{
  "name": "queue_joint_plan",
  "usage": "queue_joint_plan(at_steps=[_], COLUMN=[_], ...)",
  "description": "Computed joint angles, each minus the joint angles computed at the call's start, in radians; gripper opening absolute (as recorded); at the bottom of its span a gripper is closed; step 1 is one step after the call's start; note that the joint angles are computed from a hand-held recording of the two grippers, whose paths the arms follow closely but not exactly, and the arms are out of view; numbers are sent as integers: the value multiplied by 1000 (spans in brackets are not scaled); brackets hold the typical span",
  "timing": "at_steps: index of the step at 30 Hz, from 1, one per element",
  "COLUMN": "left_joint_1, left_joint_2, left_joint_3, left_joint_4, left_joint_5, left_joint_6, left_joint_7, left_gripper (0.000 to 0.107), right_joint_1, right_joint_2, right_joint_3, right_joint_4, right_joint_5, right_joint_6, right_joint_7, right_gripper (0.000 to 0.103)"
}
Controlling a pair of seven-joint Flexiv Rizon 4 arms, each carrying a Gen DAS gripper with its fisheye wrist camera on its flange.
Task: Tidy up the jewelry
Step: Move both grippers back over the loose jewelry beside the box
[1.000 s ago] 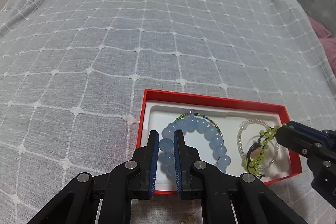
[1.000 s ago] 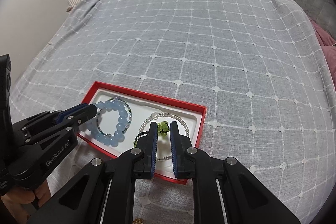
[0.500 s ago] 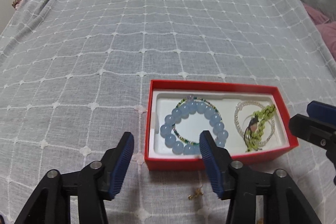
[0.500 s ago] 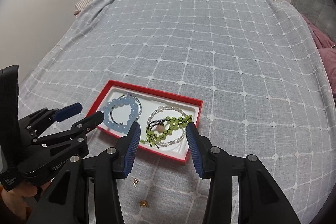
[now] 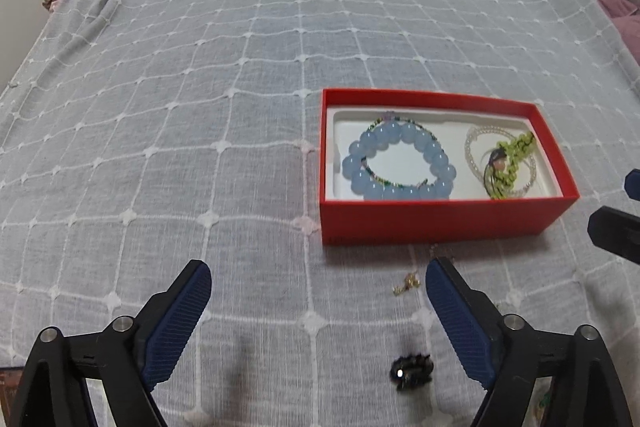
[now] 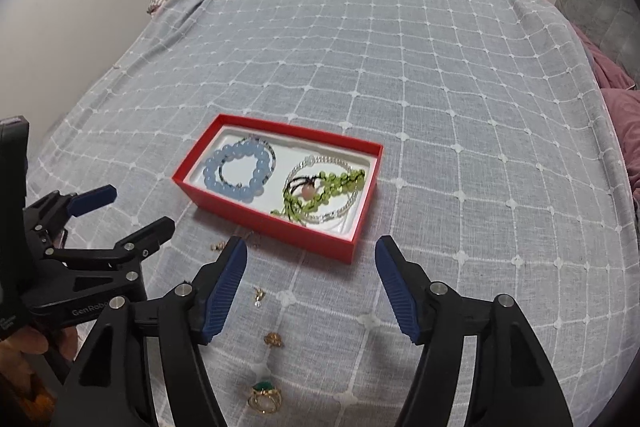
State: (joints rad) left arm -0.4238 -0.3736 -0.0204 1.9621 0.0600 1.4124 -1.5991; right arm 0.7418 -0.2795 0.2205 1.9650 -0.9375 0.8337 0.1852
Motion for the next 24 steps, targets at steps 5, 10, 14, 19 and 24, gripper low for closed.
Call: queue_joint_plan(at_steps=[5,10,14,19,24], left_joint_1=[21,64,97,94,107], left_joint_2=[22,46,59,62,65], left_joint_3=[-26,-78,-115,-102,-107], left_joint_4=[39,97,141,177,220], left_joint_5=[-10,-61,-121,-135,-148], left_joint_6=[-9,-3,0,6,31], left_joint_7=[36,114,184,226,264], left_gripper=[92,93,93,94,94], right_joint_1=[19,46,58,63,67], right_joint_2=[-9,-15,-4,2,-10], right_joint_3=[21,33,38,45,44], right_joint_4=[2,11,41,84,115], right_joint_5=[26,37,28,4,-23], right_joint_6=[-12,-28,-17,18,89], right_joint_7=[-49,-110,-116,-98,-68], right_gripper=[74,74,74,74,74])
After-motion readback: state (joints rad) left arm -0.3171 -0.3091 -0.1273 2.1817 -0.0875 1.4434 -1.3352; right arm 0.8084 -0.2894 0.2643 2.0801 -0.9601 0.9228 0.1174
